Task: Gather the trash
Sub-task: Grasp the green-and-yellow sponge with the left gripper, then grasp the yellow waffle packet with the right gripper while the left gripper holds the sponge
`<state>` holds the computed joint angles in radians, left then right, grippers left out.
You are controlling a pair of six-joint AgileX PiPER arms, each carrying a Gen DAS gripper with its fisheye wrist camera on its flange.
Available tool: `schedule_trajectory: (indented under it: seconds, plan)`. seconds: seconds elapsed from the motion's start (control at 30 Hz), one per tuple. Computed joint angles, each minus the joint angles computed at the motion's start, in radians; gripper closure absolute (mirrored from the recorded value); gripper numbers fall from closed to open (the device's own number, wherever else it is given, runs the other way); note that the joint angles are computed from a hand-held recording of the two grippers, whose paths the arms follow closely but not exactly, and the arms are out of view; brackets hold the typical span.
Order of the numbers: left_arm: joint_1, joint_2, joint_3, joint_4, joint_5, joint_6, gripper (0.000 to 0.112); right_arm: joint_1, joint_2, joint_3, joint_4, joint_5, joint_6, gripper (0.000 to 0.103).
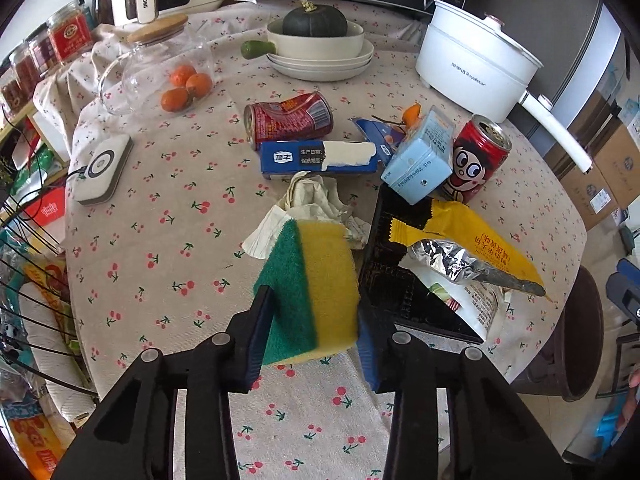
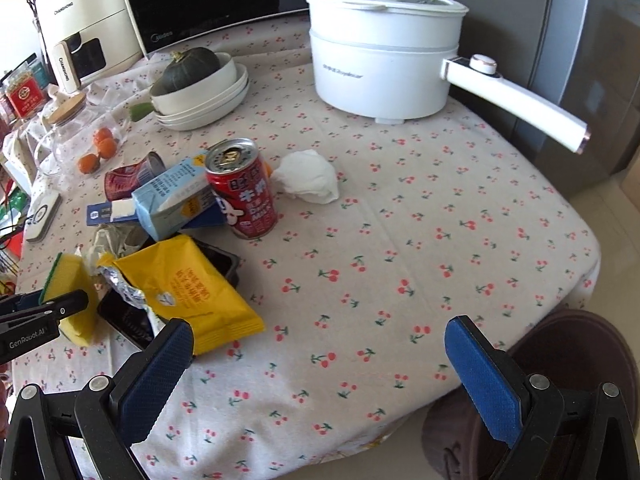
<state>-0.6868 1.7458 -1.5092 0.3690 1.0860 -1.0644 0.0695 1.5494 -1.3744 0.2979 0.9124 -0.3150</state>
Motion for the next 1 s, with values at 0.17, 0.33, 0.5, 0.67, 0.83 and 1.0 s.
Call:
schedule_trajectory:
  seconds: [0.17, 0.33, 0.5, 0.67, 0.83, 1.0]
  plan:
    - [0.020, -0.104, 0.112, 0.002, -0.044, -0.031, 0.081, 0.041, 0.084, -0.050, 0.113, 0.056, -0.083, 0.000]
    - [0.041, -0.189, 0.194, -0.025, -0.095, -0.052, 0.081, 0.091, 0.166, -0.089, 0.146, 0.041, -0.146, 0.000]
    - [0.039, -0.217, 0.212, -0.033, -0.113, -0.055, 0.081, 0.121, 0.236, -0.118, 0.154, 0.017, -0.184, 0.000]
    - [0.037, -0.211, 0.213, -0.052, -0.124, -0.040, 0.081, 0.131, 0.279, -0.123, 0.181, 0.006, -0.213, 0.000]
    - [0.031, -0.205, 0.208, -0.056, -0.124, -0.039, 0.081, 0.104, 0.303, -0.151, 0.247, 0.042, -0.199, 0.018]
    - [0.011, -0.203, 0.201, -0.045, -0.118, -0.054, 0.081, 0.077, 0.292, -0.155, 0.268, 0.076, -0.200, 0.045]
